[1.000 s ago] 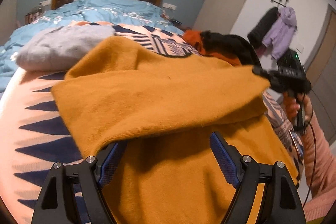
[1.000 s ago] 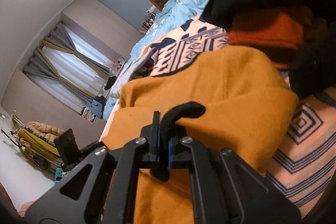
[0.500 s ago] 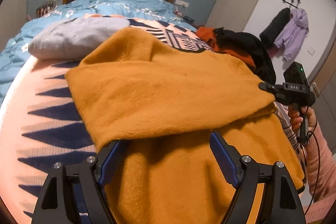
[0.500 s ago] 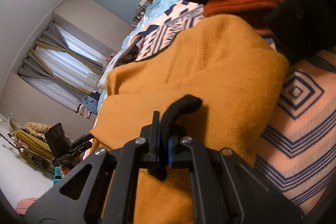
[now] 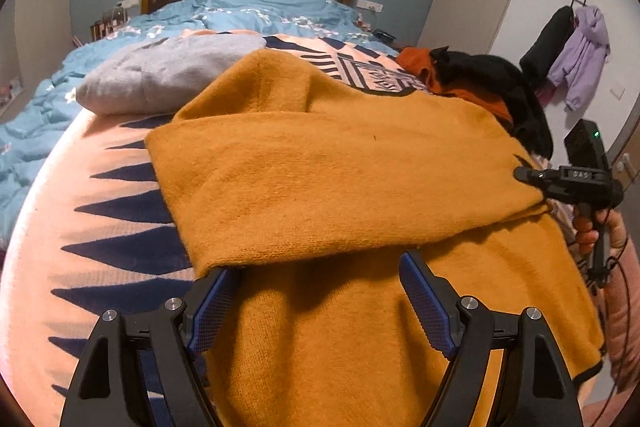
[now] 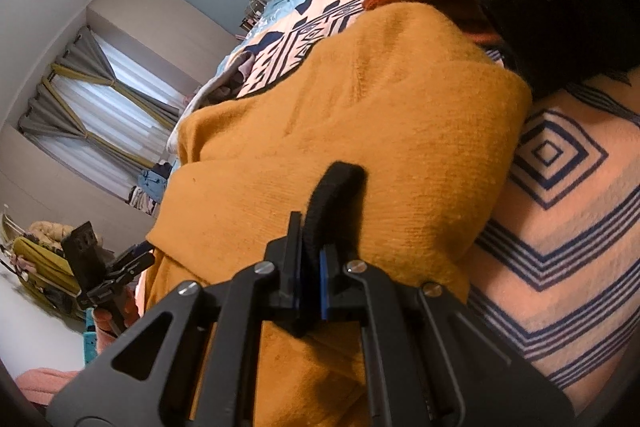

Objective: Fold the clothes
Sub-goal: 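Lower the folded side onto the garment with the right tool and release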

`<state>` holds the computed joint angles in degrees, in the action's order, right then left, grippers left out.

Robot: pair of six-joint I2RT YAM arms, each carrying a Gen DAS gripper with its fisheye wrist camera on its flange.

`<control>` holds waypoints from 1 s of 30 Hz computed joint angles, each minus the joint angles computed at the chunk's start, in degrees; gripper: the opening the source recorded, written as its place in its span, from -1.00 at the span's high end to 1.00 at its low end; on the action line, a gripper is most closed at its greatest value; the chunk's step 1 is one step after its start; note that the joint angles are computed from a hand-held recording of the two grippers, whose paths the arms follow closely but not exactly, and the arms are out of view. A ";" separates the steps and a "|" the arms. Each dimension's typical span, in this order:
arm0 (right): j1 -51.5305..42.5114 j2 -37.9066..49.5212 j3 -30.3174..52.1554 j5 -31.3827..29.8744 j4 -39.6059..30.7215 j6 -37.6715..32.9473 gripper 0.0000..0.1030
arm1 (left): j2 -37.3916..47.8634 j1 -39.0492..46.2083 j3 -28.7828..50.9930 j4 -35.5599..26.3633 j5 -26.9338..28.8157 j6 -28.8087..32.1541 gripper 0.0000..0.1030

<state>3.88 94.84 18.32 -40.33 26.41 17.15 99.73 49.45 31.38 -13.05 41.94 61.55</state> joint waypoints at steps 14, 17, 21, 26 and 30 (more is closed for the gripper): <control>2.06 -6.49 -0.75 5.24 -6.71 -3.15 0.78 | -9.43 1.10 -7.62 6.08 -0.37 -0.66 -0.60; 2.03 -7.40 -1.30 5.78 -7.04 -3.38 0.78 | -11.86 2.26 -8.29 4.63 0.57 0.92 -0.60; 2.13 -8.19 -1.17 6.79 -8.76 -3.78 0.78 | -14.00 7.48 -5.47 -8.87 5.26 10.81 -0.60; 2.39 -11.14 -1.20 8.04 -12.19 -4.73 0.69 | -17.15 13.20 -2.82 -29.87 7.41 30.25 -0.61; 1.51 -15.85 -2.07 7.39 -15.92 -6.34 0.63 | -21.64 12.05 -5.51 -40.89 5.46 39.95 -0.61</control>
